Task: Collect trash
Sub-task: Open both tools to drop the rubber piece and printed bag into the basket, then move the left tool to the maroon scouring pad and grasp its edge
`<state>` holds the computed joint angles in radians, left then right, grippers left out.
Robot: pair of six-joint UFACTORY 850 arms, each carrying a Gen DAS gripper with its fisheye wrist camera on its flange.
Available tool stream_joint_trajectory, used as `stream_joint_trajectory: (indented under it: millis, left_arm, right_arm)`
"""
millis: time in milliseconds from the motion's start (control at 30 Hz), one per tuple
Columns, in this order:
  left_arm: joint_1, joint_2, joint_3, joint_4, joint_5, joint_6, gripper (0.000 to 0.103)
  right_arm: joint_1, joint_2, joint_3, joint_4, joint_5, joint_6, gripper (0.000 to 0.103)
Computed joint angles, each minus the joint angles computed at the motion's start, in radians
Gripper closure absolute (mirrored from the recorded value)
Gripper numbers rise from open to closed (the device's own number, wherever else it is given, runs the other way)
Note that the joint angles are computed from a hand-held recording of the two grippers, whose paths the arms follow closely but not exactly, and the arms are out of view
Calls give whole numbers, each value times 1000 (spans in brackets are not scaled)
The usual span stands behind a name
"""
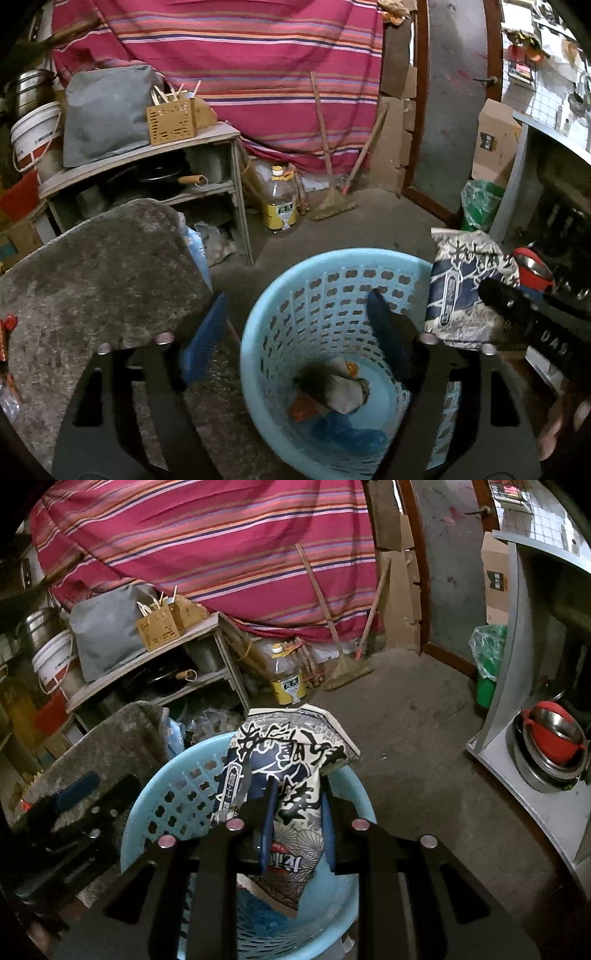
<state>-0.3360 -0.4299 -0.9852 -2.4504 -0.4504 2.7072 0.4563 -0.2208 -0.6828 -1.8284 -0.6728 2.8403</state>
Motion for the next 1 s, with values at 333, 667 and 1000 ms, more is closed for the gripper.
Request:
stream_joint_trajectory:
  millis: [333,667,1000]
  left_arm:
    - [139,95,97,-132,-43,153,6]
    - [385,90,78,-110,-34,165,5]
    - [552,-23,-75,-188,20,239,5]
  right_arm:
    - [15,-44,-63,44,10,-90,76]
    - [48,-122,-166,183,2,-206,28]
    - [136,-224,-332,283,-64,-326,10]
